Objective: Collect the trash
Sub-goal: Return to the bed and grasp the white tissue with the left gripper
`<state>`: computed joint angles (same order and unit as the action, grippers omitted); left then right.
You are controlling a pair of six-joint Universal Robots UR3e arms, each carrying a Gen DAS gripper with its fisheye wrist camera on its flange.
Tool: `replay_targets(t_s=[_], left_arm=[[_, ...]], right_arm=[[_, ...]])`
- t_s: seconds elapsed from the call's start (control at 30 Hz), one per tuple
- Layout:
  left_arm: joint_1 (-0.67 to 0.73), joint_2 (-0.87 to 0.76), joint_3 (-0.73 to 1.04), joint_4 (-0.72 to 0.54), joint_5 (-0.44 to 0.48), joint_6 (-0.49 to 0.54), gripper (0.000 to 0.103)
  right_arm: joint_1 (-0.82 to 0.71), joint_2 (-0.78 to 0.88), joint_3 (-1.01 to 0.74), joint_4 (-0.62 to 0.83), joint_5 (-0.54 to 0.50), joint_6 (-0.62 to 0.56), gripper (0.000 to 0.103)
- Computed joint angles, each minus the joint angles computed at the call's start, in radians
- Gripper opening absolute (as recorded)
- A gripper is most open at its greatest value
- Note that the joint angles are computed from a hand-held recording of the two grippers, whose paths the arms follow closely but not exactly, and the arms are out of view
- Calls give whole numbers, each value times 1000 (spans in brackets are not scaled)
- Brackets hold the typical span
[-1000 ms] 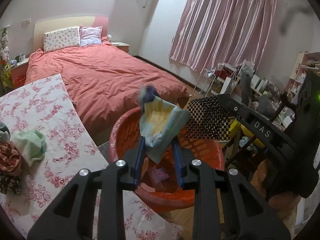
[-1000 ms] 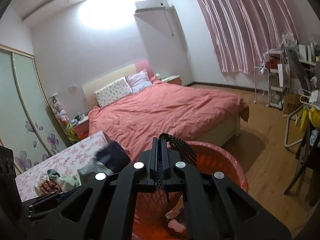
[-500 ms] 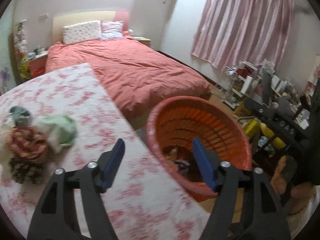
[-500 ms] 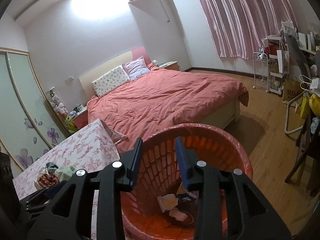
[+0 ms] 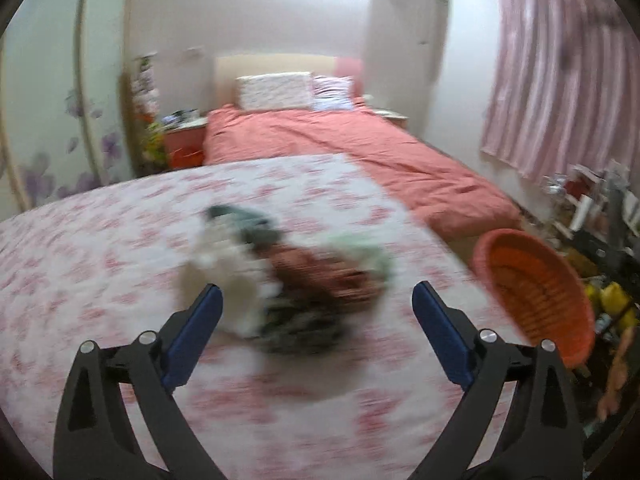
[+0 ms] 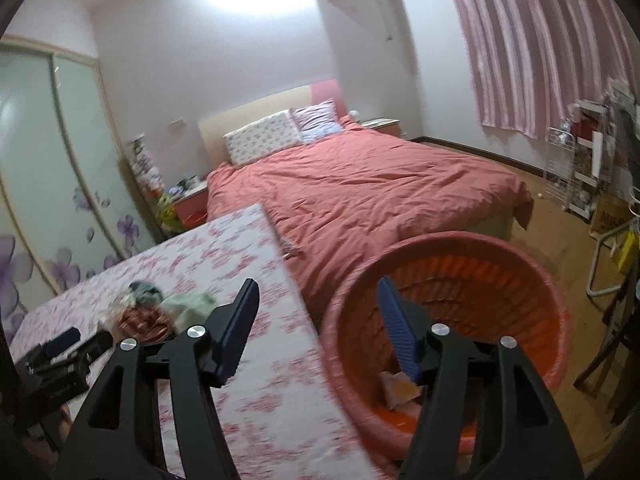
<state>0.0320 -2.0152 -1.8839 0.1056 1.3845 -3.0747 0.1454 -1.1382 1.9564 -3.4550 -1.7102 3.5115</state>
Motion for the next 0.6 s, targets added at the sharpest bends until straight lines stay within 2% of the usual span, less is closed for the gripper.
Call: replay_targets(t_s=[0.17, 0.27, 0.43, 0.6], left_arm=[[153, 14, -38, -1, -11, 0, 94], [216, -3, -23, -14, -55, 17, 93], [207, -80, 90, -89, -80, 62, 76], [174, -150, 199, -176, -87, 62, 72]], right_arm=[[89, 71, -138, 99, -28, 4, 68], [129, 106, -205, 148, -50, 5, 69], [178, 157, -299, 214, -67, 1, 70], [199, 183, -352, 267, -61, -7, 71]])
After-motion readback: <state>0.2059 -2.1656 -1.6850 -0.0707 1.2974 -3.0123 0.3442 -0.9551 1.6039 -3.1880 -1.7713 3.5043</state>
